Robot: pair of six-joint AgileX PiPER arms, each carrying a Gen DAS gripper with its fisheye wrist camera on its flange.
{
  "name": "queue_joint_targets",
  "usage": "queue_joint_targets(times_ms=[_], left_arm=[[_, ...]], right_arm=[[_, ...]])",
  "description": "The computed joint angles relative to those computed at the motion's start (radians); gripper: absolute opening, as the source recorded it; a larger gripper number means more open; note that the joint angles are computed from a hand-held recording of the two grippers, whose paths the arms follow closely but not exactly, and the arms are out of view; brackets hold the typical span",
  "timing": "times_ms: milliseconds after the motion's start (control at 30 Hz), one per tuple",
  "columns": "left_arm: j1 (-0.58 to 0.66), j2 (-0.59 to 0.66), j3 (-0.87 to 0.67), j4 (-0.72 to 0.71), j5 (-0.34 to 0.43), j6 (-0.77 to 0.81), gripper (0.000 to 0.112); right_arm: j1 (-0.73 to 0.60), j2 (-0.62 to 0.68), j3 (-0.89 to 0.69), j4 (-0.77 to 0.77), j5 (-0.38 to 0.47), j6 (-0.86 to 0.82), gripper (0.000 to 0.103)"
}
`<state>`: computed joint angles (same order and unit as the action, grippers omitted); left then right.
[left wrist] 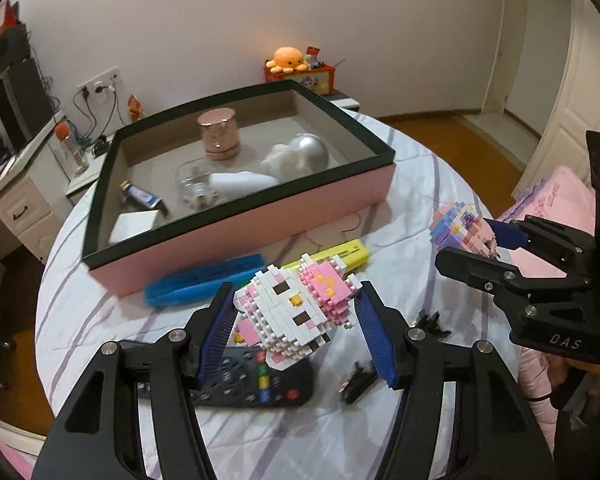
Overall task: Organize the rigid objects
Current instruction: 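Lift the Hello Kitty figure with the left tool while the right tool lifts the pink figure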
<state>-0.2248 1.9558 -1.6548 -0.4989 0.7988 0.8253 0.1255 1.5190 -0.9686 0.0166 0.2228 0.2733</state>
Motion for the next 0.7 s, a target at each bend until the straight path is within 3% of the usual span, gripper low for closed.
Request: queue_joint_targets(times_ms=[167, 400, 533, 700], left_arm=[[0.064, -0.016, 0.004, -0.076, 0.018, 0.069, 0.061], [0.118, 0.000, -0.050, -0.155, 0.065, 0.130, 0.061], [0.136, 0.034, -0.057, -0.151, 0.079, 0.140, 0.066], [0.133, 0.075, -0.064, -0.104, 0.052, 0.102, 0.079]], right_arm=[[0.051, 0.022, -0.068, -0.106, 0.051, 0.101, 0.053], [0.102, 0.079, -0.217, -0.173, 0.135, 0.113, 0.053], [0.105, 0.112, -0.248, -0.160, 0.155, 0.098, 0.053], [0.086, 0.129, -0.230, -0.097, 0.145, 0.055, 0.053]])
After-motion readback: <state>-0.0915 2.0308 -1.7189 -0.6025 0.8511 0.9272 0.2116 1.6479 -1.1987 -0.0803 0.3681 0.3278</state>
